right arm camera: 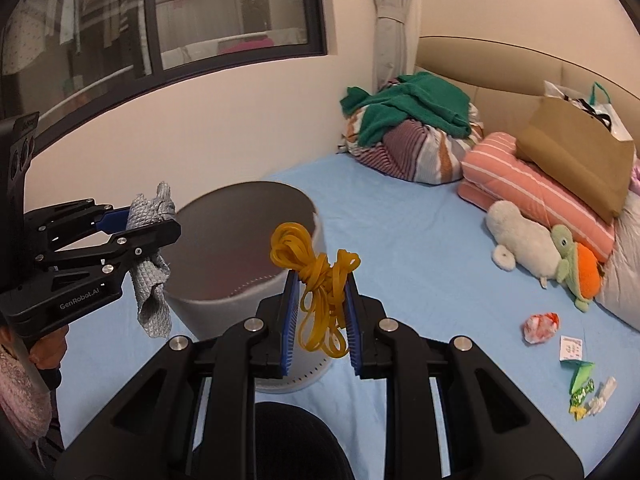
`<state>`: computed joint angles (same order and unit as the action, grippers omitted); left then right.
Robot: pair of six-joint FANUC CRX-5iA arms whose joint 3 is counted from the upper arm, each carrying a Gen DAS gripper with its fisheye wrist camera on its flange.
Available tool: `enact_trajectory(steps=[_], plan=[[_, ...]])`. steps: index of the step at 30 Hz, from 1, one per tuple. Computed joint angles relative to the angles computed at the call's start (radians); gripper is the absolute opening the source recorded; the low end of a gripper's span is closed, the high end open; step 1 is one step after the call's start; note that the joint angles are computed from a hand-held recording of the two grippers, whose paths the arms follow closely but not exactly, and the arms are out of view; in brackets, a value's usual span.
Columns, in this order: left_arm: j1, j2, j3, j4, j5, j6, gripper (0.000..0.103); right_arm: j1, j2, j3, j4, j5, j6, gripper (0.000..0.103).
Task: Collect trash
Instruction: 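Carry grey cloth and rubber bands over the grey bin and release both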
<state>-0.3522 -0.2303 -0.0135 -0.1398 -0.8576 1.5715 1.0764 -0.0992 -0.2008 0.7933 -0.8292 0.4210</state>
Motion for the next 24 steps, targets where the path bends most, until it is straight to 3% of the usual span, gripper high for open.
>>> enact_trajectory(steps=[10, 13, 14, 15, 16, 18, 24], plan=[[0.113, 0.002, 0.009, 0.045, -0.005, -0.06, 0.032, -0.023, 0.187, 0.268, -0.155, 0.001, 0.231, 0.02], [0.13, 0.005, 0.008, 0.057, 0.007, -0.079, 0.037, -0.028, 0.225, 0.333, -0.187, -0.015, 0.286, 0.021], [0.131, 0.007, 0.01, 0.053, 0.008, -0.083, 0.043, -0.029, 0.237, 0.354, -0.199, -0.021, 0.301, 0.022], [0.126, 0.012, 0.019, 0.031, 0.006, -0.069, 0.047, -0.032, 0.254, 0.382, -0.215, -0.029, 0.319, 0.028], [0.126, 0.016, 0.022, 0.023, 0.005, -0.066, 0.056, -0.036, 0.269, 0.406, -0.231, -0.036, 0.332, 0.042], [0.129, 0.022, 0.027, 0.014, 0.004, -0.06, 0.066, -0.038, 0.288, 0.422, -0.217, -0.051, 0.318, 0.054], [0.156, 0.022, 0.012, 0.055, 0.006, -0.099, 0.068, -0.049, 0.326, 0.464, -0.237, -0.072, 0.334, 0.054]])
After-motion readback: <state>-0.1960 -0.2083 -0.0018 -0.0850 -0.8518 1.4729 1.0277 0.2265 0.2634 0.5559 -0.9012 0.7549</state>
